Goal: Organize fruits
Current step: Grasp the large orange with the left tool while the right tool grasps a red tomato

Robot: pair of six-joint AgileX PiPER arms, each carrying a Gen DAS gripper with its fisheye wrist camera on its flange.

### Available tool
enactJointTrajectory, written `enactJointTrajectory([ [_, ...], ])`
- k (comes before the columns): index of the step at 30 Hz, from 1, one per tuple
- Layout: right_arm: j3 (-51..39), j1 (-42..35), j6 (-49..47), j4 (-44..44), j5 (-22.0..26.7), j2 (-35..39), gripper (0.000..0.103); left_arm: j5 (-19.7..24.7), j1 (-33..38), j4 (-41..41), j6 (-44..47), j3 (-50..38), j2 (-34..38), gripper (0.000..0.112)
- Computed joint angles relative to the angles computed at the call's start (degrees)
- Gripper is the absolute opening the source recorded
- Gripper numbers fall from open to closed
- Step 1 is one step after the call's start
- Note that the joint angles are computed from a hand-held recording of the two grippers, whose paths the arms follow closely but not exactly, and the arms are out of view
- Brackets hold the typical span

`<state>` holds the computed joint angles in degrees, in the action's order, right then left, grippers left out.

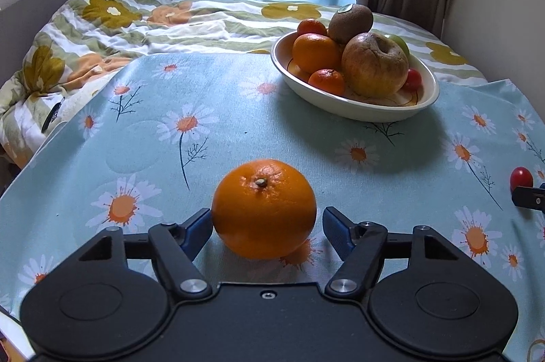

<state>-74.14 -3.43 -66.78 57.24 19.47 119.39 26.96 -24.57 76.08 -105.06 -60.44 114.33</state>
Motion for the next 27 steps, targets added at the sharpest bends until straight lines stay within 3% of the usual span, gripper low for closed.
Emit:
enactJointTrajectory([
  [2,-0.2,0.2,0.8,-0.7,0.1,0.1,0.084,0.4,0.1,-1.9,2.3,-0.6,0.3,0.066],
  [8,-0.8,1.0,2.3,-2.0,-0.8,0.6,0.082,-1.1,0.7,1.9,-1.5,1.1,-0.4,0.065],
  [11,-1.9,1.5,4.9,-4.4,-0.9,1.5,0.073,-1.0,0.5,2.7,-2.5,1.7,-0.7,0.065],
  [22,-3.8,3.2,10.4,-8.8,-2.8,2.7,0.065,-1.1,0.6,3.3,-3.7,3.4,-1.9,0.065],
  [26,-3.6,3.9,11.7,-10.1,-4.0,2.7,0.046,-0.5,0.4,4.2,-5.0,4.4,-2.5,0.065],
  [27,-3.7,3.9,12.3,-10.4,-3.8,2.6,0.046,-0.4,0.3,4.8,-5.7,4.7,-2.7,0.064],
])
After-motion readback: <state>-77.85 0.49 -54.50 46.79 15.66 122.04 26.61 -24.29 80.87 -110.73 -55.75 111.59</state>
